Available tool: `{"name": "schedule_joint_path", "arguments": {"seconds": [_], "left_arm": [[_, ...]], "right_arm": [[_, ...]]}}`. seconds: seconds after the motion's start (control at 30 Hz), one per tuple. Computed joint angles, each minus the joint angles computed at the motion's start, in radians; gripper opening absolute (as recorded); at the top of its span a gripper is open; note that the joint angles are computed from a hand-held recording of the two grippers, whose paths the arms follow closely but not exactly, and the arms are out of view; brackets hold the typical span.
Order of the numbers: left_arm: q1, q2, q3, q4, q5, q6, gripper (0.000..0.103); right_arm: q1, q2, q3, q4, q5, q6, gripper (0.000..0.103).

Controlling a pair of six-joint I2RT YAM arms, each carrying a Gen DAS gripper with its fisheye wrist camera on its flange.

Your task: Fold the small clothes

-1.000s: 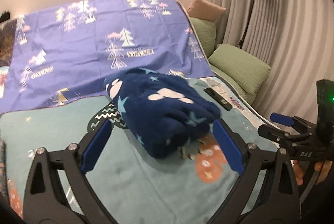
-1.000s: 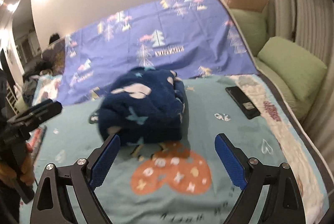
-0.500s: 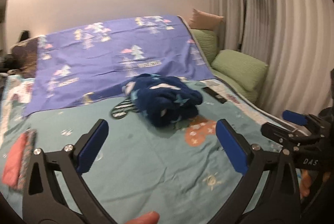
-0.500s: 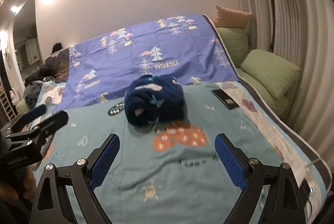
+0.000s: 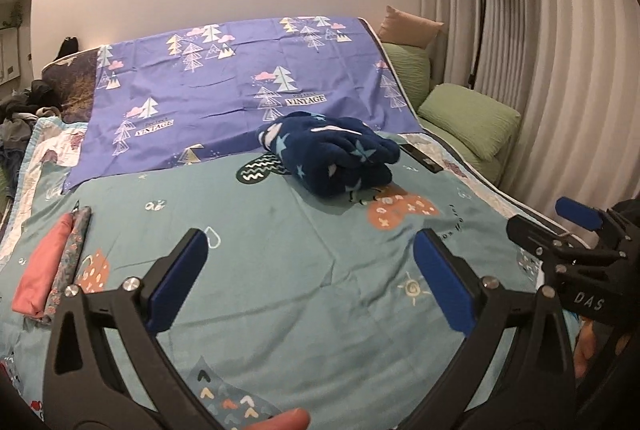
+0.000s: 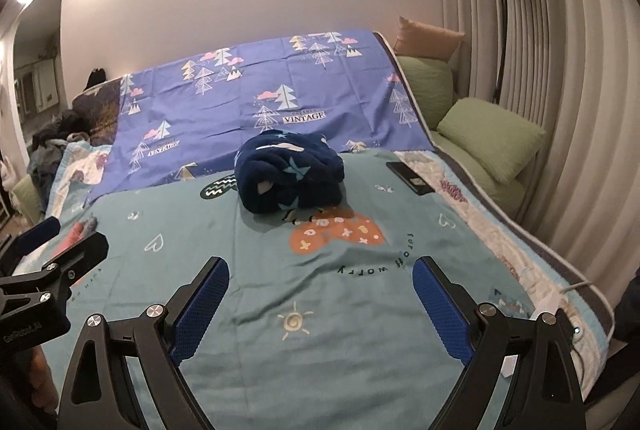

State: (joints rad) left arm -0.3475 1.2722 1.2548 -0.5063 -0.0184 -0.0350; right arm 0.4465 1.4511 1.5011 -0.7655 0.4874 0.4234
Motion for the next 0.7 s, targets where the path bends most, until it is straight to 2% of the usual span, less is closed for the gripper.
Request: {"name": "schedule_joint_path", "arguments": {"seconds": [0.13, 0.27, 0.7], "left_arm": [[-0.005, -0.009, -0.008, -0.005, 0.012, -0.001, 0.102], [-0.011, -0.013, -0.01, -0.017, 0.019, -0.001, 0.102], [-0.011, -0.023, -0.02, -0.04, 0.027, -0.003, 0.102]], "right_arm": [[0.038, -0.005, 0.007, -0.03, 0.055, 0.023, 0.095], [0.042, -0.011, 0.011, -0.062, 0.063, 0.057, 0.095], [0.053, 0.002, 0.017, -0.08, 0.053, 0.059, 0.095]]}}
